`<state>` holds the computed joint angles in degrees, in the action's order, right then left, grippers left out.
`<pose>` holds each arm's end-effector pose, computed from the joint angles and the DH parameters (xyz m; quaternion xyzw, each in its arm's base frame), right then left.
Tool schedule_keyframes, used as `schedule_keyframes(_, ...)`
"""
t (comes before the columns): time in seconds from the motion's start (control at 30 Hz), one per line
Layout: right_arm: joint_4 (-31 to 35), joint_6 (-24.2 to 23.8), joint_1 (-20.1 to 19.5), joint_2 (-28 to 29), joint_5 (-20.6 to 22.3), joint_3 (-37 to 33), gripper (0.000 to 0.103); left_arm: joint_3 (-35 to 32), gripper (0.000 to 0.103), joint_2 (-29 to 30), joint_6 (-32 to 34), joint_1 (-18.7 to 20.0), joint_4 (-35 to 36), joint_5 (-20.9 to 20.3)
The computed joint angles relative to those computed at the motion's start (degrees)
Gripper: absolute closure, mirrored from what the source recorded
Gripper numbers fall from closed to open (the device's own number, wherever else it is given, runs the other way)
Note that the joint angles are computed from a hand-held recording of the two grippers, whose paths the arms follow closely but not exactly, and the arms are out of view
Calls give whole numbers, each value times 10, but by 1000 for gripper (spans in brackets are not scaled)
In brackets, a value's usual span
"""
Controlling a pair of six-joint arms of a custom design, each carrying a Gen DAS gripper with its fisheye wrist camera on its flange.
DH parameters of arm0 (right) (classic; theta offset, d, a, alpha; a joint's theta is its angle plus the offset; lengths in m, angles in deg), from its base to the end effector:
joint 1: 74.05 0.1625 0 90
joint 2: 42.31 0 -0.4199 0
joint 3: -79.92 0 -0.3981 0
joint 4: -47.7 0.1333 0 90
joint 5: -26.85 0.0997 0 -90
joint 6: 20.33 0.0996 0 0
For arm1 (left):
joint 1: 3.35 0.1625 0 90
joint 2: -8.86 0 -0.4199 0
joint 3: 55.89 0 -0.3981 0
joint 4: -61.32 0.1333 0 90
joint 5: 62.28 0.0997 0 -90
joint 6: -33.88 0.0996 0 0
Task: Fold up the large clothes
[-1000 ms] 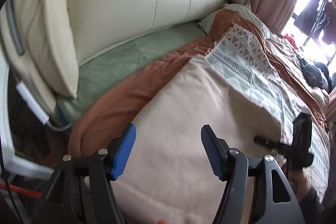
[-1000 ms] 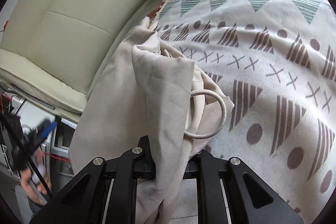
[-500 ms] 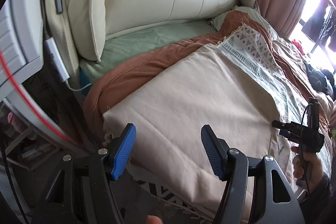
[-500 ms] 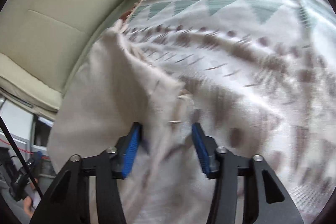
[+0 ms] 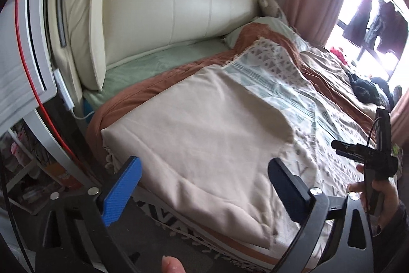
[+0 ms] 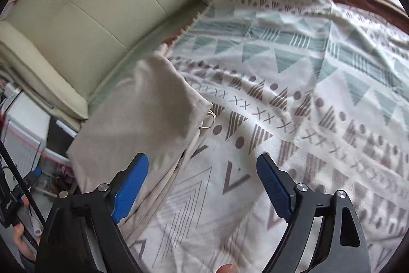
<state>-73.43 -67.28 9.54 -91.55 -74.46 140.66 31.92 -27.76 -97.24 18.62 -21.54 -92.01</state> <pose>0.0247 -0.7987 0.3427 0.3240 -0.9257 0.1080 0.1629 -0.4713 -0.4271 -0.0080 -0.1866 0.7716 -0.5024 0.3427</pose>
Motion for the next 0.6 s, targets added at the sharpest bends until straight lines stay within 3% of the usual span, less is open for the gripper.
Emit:
schedule_keyframes(0.1, 0, -10, -5, -36, 15, 20, 8, -42, 1, 23, -18, -12, 50, 7)
schedule_keyframes(0.13, 2, -12, -7, -44, 22, 24, 0, -54, 1, 30, -22, -15, 61, 8)
schedule_keyframes(0.23, 16, -9, -17, -75, 57, 30, 0, -101, 1, 55, -46, -27, 115, 12)
schedule_keyframes(0.37, -24, -60, -31, -127, 114, 67, 0, -161, 1, 89, -61, -40, 167, 9)
schedule_keyframes(0.47, -32, -106, -36, -163, 116, 91, 0, -205, 1, 115, -72, -49, 208, 4)
schedule_keyframes(0.6, -21, -128, -46, -205, 123, 111, 0, -270, 1, 156, -75, -57, 259, -4)
